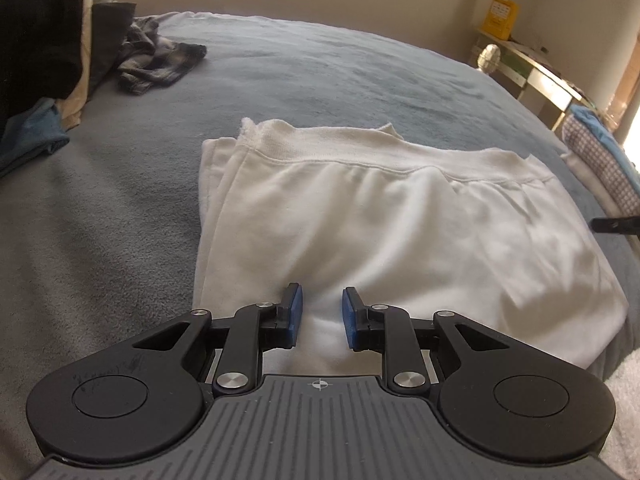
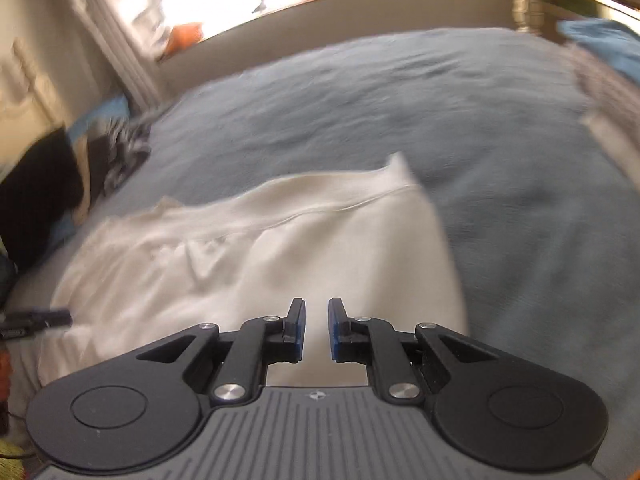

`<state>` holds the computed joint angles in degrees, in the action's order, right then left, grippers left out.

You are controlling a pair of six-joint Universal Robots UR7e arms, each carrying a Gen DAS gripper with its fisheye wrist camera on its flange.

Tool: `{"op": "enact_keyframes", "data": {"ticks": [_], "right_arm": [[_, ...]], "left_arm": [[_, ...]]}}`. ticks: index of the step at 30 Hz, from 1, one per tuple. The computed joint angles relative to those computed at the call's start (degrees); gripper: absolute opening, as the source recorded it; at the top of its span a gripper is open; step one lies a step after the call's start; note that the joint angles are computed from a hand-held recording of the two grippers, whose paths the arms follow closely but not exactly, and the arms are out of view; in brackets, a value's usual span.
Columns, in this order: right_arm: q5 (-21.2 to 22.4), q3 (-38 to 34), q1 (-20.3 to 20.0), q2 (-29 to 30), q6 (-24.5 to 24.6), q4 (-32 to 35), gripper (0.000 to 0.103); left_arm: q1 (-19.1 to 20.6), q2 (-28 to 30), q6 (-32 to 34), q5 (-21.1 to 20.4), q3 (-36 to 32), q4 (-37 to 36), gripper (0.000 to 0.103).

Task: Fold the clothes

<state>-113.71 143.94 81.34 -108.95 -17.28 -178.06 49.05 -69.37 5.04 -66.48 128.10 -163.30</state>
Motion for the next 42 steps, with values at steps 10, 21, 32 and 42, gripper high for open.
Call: {"op": "enact_keyframes", "data": {"ticks": [10,21,32,42], "right_arm": [[-20.28,-5.30,7.63,5.88,7.68,-9.94,0.013],[20.58,-9.70,11.46,4.78,24.56,-8.80,0.013],[34.18,0.61,-4.29,13.75,38.21,-18.36,0.014],[28.34,2.81,-7.72,16.23,34.59,-18.56,0.014]], "left_arm": [[-1.87,-1.34,2.71,2.80,0.84,-4.00,0.022],[-0.89,9.26,4.54,-12.27,-8.69,2.12,0.024],[5.47,14.42,-2.21,-10.77,-13.97,-2.91,0.021],[9.04,14.97,-2.37,-14.86,-15.80,-5.57,0.017]]}}
